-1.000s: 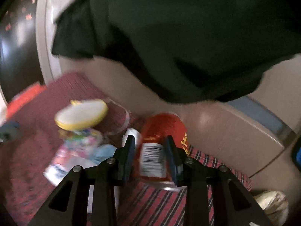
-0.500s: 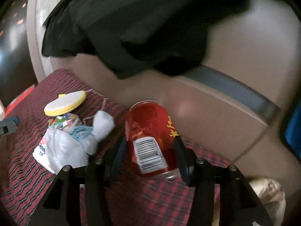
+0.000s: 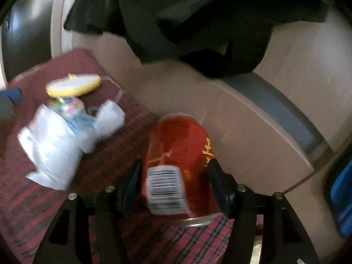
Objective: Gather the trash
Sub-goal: 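Grasp the red can with the right tool while the left tool grasps the white plastic bag, then lift and carry the red can and white bag over the bin with both tools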
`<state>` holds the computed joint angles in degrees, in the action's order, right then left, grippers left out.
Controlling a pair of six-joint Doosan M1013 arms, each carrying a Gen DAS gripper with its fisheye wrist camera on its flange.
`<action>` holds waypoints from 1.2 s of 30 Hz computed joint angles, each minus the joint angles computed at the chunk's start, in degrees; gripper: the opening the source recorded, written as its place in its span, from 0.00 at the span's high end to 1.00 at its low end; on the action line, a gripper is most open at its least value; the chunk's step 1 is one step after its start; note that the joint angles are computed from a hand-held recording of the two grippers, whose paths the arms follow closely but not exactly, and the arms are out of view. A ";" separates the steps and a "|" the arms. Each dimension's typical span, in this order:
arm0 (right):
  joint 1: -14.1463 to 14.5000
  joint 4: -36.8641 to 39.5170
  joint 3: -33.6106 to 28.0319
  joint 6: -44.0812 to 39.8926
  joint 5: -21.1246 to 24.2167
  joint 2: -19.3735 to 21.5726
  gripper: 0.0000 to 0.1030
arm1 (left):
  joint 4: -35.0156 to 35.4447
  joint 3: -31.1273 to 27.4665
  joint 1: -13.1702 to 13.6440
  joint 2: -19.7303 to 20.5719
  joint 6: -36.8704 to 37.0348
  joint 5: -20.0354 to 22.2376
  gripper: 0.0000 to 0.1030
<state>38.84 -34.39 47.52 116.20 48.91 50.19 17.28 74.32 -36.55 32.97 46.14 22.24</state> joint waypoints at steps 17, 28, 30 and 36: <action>-4.17 16.59 19.63 10.39 -25.26 -12.02 0.57 | 8.10 -16.37 -2.18 11.18 -2.27 16.66 0.51; -2.83 11.88 22.19 14.00 -24.37 -13.21 0.57 | 6.69 -19.49 -2.43 12.95 -2.05 21.10 0.55; -2.79 11.93 23.04 13.88 -24.77 -13.76 0.57 | 7.78 -17.33 -2.67 11.68 -2.98 19.46 0.58; -1.43 5.90 24.45 17.53 -25.29 -15.43 0.57 | 17.89 -6.71 -4.12 4.81 -14.53 11.40 0.60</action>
<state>37.42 -28.48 71.97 133.72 23.62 34.76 35.17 67.61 -40.67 37.78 31.61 33.63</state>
